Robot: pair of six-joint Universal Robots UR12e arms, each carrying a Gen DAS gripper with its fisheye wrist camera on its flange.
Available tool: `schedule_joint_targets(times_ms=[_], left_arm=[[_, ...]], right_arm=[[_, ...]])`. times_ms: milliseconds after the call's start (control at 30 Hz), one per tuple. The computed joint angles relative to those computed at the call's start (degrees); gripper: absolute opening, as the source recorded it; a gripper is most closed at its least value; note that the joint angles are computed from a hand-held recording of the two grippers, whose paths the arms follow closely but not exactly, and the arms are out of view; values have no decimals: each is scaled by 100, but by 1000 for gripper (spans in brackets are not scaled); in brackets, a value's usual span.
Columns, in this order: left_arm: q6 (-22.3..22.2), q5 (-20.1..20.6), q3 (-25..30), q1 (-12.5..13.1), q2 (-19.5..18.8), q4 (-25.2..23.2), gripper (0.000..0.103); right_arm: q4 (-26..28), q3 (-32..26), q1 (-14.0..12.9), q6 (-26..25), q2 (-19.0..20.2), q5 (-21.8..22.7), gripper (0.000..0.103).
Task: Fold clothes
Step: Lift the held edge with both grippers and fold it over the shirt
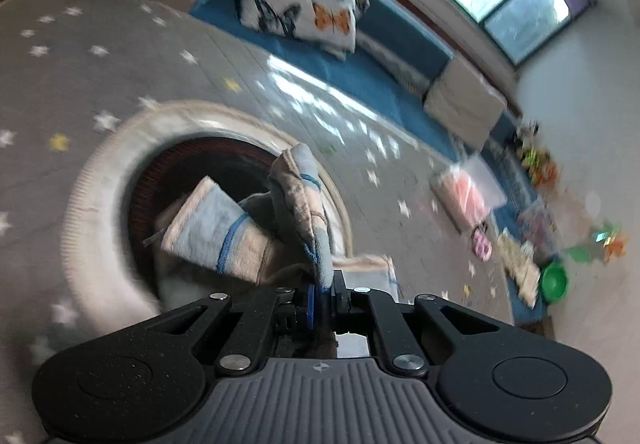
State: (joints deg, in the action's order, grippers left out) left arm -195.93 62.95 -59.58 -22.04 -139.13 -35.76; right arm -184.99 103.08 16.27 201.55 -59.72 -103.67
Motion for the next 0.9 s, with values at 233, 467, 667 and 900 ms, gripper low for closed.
schedule_joint_targets(times_ms=[233, 467, 667, 900], left_arm=[[387, 549, 842, -379, -432, -1065, 7], [530, 779, 1312, -540, -618, -1564, 7], [798, 583, 1509, -613, -730, -1873, 10], [1202, -201, 1335, -544, -653, -1886, 34]], right_arm=[[-209, 598, -151, 647, -249, -215, 33], [-668, 796, -200, 732, -230, -51, 34], [-723, 800, -202, 721, -224, -28, 34], [-727, 798, -198, 716, -221, -46, 34]])
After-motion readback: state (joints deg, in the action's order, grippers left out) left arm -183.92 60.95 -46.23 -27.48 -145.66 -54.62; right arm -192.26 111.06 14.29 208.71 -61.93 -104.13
